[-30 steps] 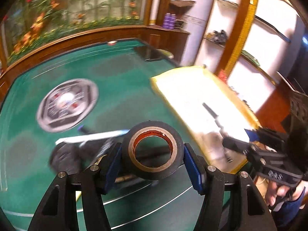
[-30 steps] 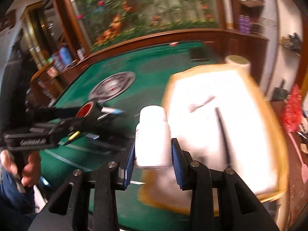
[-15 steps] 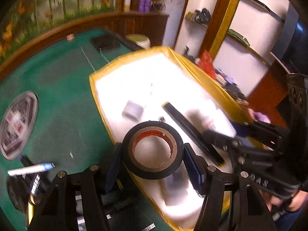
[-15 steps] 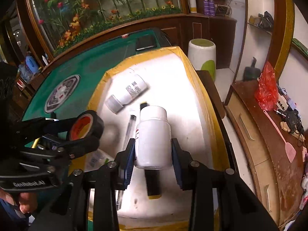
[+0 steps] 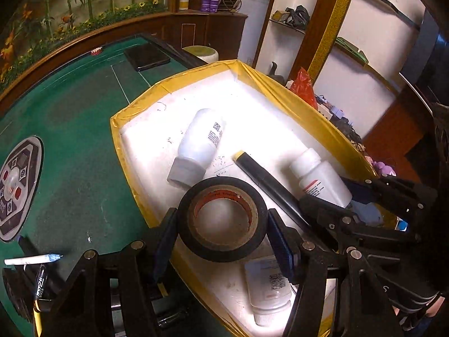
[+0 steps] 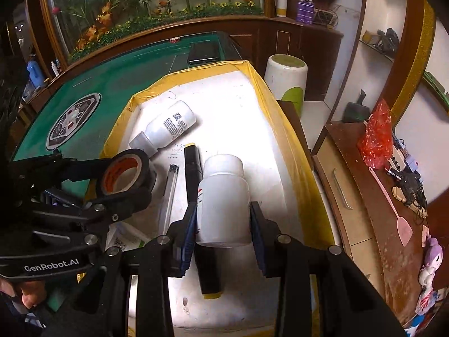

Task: Organize rigid objects
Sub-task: 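Lower the tape roll and white bottle into the tray and open both grippers, then move both grippers back over the pens on the table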

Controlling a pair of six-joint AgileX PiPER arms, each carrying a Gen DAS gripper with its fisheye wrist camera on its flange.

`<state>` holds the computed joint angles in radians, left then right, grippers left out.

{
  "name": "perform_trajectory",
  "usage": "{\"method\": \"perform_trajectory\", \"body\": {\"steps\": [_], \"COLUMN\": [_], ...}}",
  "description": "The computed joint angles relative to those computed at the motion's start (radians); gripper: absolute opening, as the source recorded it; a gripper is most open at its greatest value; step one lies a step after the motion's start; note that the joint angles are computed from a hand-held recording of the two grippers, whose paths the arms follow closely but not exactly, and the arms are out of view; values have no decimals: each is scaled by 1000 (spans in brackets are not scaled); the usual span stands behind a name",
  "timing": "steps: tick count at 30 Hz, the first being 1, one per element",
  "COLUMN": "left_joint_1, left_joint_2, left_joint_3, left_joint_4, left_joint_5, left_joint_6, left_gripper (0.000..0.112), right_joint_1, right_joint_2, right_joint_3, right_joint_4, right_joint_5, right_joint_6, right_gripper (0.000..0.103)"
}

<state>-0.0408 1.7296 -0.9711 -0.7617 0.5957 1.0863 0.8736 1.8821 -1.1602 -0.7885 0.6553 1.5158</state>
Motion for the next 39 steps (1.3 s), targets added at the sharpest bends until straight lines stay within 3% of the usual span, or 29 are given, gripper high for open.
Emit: {"method": "perform_trajectory", "body": {"steps": [11,18,24,29,34,39], "left_joint_1": [25,109,296,497,724,805], "left_joint_2": [-6,-103,-165,-155,-87,29], "left_joint_3": [-10,65,116,97,56,-7], "left_joint_4": [-14,-68,-124,-115,-130,-125], "left_joint_5": [72,146,248,316,272,170], "left_joint_6": [5,102,248,355,497,524], "left_gripper": [70,74,76,76,77,80], "right_joint_1": [22,113,198,233,244,230], "right_joint_2": [-40,-131,-197,-133,-53,28], "right_joint_3": [38,118,197,116,16,-93], "right_joint_4": [-35,-179,-375,-374,-317,-216], "right_joint_5": [2,57,-10,-67,-114,-157], "right_joint_6": [62,269,519,487,378,236], "right_gripper": [36,41,42,42,42,43]}}
